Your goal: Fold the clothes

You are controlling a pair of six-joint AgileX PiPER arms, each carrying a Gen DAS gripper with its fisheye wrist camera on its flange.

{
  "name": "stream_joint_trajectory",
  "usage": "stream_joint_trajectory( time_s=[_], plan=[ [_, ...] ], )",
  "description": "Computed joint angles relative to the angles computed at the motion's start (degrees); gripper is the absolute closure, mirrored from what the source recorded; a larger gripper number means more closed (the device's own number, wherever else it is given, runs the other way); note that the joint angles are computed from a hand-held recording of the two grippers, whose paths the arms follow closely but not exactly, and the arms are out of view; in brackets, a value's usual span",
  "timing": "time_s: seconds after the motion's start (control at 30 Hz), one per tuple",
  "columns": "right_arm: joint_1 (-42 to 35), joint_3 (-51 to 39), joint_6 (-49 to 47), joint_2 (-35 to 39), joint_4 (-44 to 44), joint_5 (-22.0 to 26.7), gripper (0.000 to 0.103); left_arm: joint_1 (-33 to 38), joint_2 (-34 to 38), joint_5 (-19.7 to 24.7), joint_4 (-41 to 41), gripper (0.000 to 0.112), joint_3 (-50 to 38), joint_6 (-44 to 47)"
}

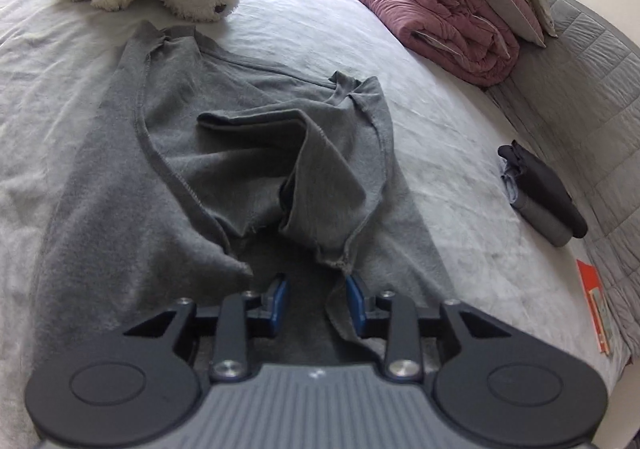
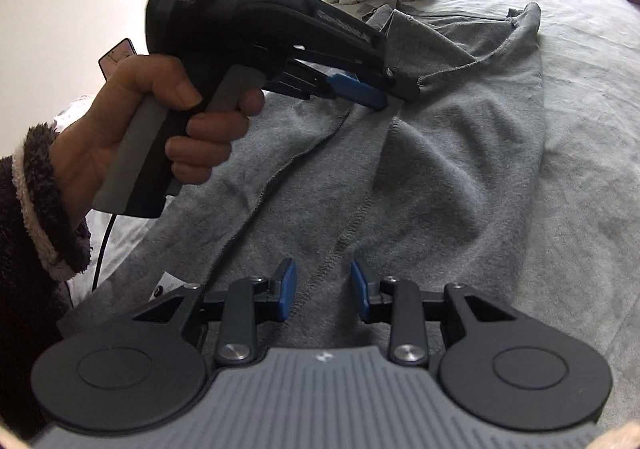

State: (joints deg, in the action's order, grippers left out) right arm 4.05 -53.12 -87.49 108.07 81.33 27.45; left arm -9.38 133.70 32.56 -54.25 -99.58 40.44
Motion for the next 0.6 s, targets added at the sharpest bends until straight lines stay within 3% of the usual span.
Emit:
stream_joint_trajectory(
  time_s=[0.07,0.13,0.2,0.33,0.43,0.57,0.6],
  plan=[
    [1.2,1.1,-4.0,-0.5,2.9,-2.5,0.081,-0.6,-0.4,-3.1,-4.7,0.09,2.0,3.9],
    [1.7,1.9,-8.1,-0.7,5.8,-3.7,0.09,-1.1,-0.7,-5.5,-9.5,0.102,3.6,8.6],
    [1.1,1.5,-7.2,-0.6,5.0,-2.6,0.097,-1.6,-1.5,-8.0,-15.2,0.107,5.9,14.6],
    [-4.8,-0.7,0.9,0.8,-1.1,8.6,0.103,-2.0,-3.5,-10.3,-28.5,0.109,10.1,30.1],
    [-6.0,-2.5,3.9,2.7,-2.9,11.8,0.103,-2.5,-3.0,-12.0,-24.3,0.108,9.3,27.2],
    [-5.6,-3.6,4.7,3.8,-3.5,12.6,0.102,-3.1,-2.9,-13.9,-16.5,0.103,8.7,20.8],
    [-5.9,-3.6,4.1,3.4,-3.4,12.7,0.096,-3.1,-3.4,-14.1,-14.9,0.102,9.0,19.3]
  ],
)
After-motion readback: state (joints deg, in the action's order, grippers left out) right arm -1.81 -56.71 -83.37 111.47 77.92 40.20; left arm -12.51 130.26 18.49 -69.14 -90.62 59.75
